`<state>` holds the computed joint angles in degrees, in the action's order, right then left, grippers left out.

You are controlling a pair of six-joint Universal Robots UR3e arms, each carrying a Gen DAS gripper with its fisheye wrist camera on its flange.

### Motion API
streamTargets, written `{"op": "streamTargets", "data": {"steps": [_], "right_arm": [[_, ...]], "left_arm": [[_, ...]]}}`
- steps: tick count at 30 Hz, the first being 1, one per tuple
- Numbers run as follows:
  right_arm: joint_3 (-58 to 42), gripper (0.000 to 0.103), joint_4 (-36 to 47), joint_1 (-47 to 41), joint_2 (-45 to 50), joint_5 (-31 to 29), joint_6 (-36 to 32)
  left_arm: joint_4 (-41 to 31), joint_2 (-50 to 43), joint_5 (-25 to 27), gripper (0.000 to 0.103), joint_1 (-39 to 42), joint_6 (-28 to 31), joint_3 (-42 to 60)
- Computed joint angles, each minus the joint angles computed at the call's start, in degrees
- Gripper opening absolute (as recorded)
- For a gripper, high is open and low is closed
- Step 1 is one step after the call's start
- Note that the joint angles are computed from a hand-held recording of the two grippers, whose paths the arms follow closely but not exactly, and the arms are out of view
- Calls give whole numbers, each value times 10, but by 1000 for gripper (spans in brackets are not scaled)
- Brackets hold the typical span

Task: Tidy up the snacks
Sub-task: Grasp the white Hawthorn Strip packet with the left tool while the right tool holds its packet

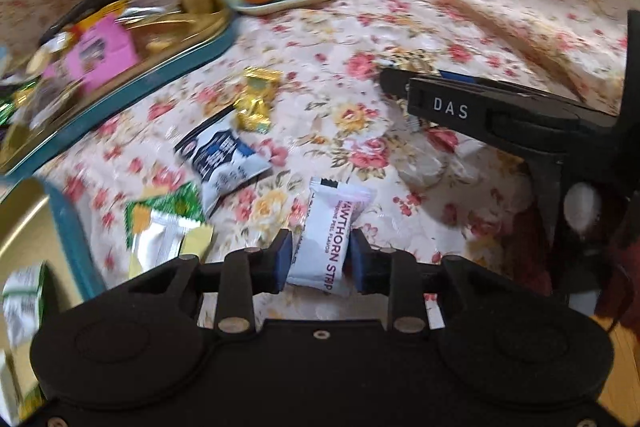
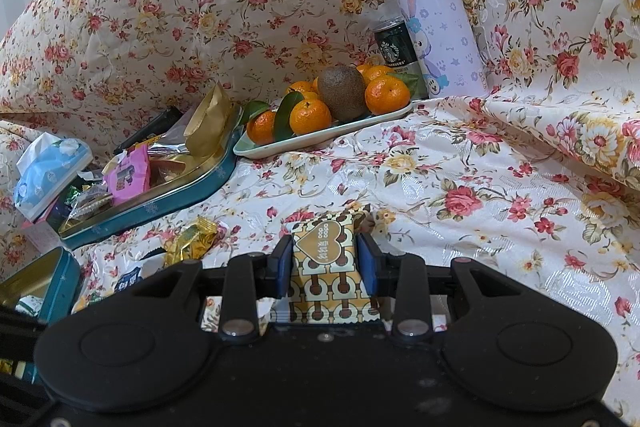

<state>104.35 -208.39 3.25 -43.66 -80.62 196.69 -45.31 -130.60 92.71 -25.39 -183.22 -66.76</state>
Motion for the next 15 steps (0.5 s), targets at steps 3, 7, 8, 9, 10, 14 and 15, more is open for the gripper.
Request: {"op": "streamTargets", "data": {"steps": [3, 7, 8, 9, 10, 14, 15], "right_arm": [[0, 36, 0, 0, 0, 1, 0], [0, 36, 0, 1, 0, -1, 2], [-1, 37, 1, 2, 0, -2, 2], [0, 37, 0, 1, 0, 0, 1], [0, 37, 0, 1, 0, -1, 2], [0, 37, -1, 0, 0, 0, 1], [0, 37, -1, 0, 0, 0, 1]], "left_arm": [[-10, -9, 53, 39, -28, -53, 15], [-33, -14, 83, 39, -45, -134, 30], [-38, -12, 82, 39, -45, -153, 30], [-38, -10, 82, 39, -44, -169, 27], [-35, -10, 83, 39, -44, -178, 25], [-30, -15, 90, 40, -48, -194, 28], [-31, -17, 92, 40, -48, -194, 30]]}}
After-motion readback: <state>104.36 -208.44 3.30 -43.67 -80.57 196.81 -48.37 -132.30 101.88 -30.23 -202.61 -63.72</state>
